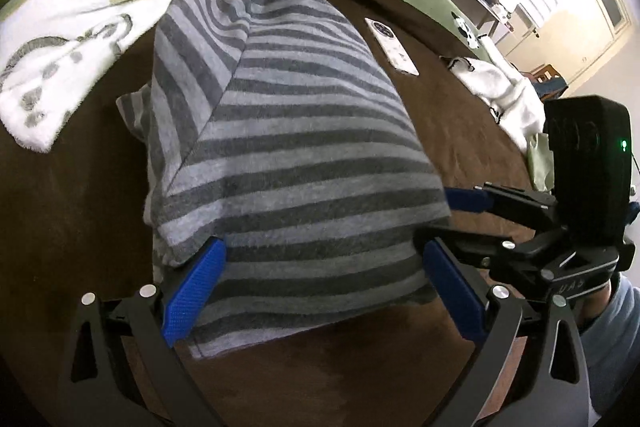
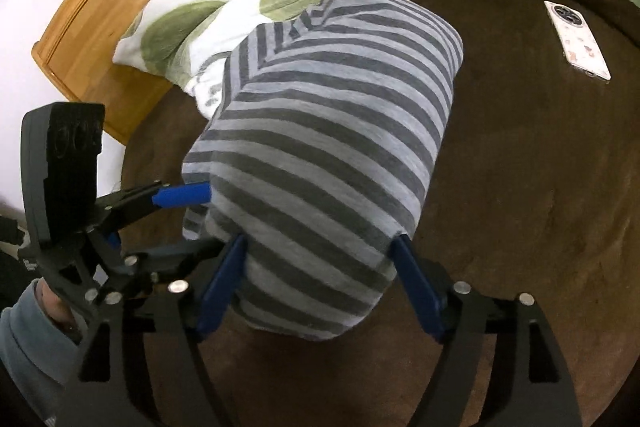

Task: Fold large clothes
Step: 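Lower the striped bundle onto the bed near the pillow and open both grippers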

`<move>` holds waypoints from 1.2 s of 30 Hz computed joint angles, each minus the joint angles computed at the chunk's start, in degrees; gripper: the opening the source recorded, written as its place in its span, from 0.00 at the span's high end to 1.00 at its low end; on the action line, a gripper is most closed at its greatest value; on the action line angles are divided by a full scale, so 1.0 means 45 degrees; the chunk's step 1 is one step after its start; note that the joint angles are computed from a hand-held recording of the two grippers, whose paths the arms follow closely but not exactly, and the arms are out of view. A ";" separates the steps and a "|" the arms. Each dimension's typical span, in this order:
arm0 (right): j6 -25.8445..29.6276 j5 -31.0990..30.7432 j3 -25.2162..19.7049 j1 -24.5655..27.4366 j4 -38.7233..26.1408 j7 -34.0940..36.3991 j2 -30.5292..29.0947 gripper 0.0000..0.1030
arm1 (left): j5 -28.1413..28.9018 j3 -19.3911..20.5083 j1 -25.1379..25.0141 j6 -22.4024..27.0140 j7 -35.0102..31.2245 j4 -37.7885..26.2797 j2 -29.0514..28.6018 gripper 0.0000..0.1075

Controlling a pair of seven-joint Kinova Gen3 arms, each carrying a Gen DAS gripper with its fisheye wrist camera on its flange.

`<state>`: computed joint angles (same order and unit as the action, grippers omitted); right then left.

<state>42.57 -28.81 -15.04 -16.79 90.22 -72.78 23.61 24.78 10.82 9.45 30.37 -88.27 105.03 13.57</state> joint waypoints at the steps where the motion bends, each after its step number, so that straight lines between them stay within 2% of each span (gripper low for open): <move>1: -0.0032 -0.0045 -0.0018 0.0002 -0.0002 0.0011 0.0058 0.24 | 0.0204 0.0077 -0.0130 -0.0130 -0.0217 0.0142 -0.0023 0.10; 4: -0.0140 -0.0259 -0.0095 0.0165 0.0070 0.0196 0.0094 0.23 | 0.1043 0.0332 -0.0657 -0.0303 -0.1174 0.0470 -0.0077 0.10; 6: -0.0368 -0.0134 -0.0048 0.0092 0.0232 0.0233 -0.0126 0.23 | 0.1158 0.0250 -0.0648 -0.0196 -0.1231 0.0429 -0.0114 0.10; 13: 0.0074 0.0382 0.0352 -0.0135 -0.0039 -0.0653 -0.0704 0.21 | -0.0324 -0.0364 0.0190 0.0734 0.0556 -0.0485 -0.0301 0.10; 19: 0.1315 0.1680 0.0874 -0.0642 -0.0993 -0.1905 -0.1233 0.21 | -0.1968 -0.0770 0.0777 0.1566 0.2704 -0.1252 -0.0711 0.10; 23: 0.2156 0.2495 0.1099 -0.0958 -0.1597 -0.2753 -0.1772 0.13 | -0.2940 -0.0822 0.1030 0.2547 0.3969 -0.2033 -0.1070 0.10; 26: 0.2830 0.2864 0.1163 -0.1066 -0.1986 -0.3247 -0.2445 0.11 | -0.3434 -0.0783 0.1190 0.3791 0.4869 -0.3005 -0.1291 0.10; 29: 0.3595 0.3209 0.1257 -0.1136 -0.2280 -0.3820 -0.3136 0.08 | -0.4797 -0.0289 0.1425 0.5344 0.6381 -0.4170 -0.1488 0.10; 33: 0.4944 0.3478 0.1321 -0.1093 -0.2733 -0.4340 -0.4200 0.07 | -0.6868 -0.0530 0.3153 0.7415 0.8352 -0.5819 -0.1747 0.10; 36: 0.6212 0.3419 0.1398 -0.0955 -0.3206 -0.4508 -0.5165 0.06 | -0.8283 0.0034 0.3949 0.8969 0.9872 -0.7065 -0.1952 0.10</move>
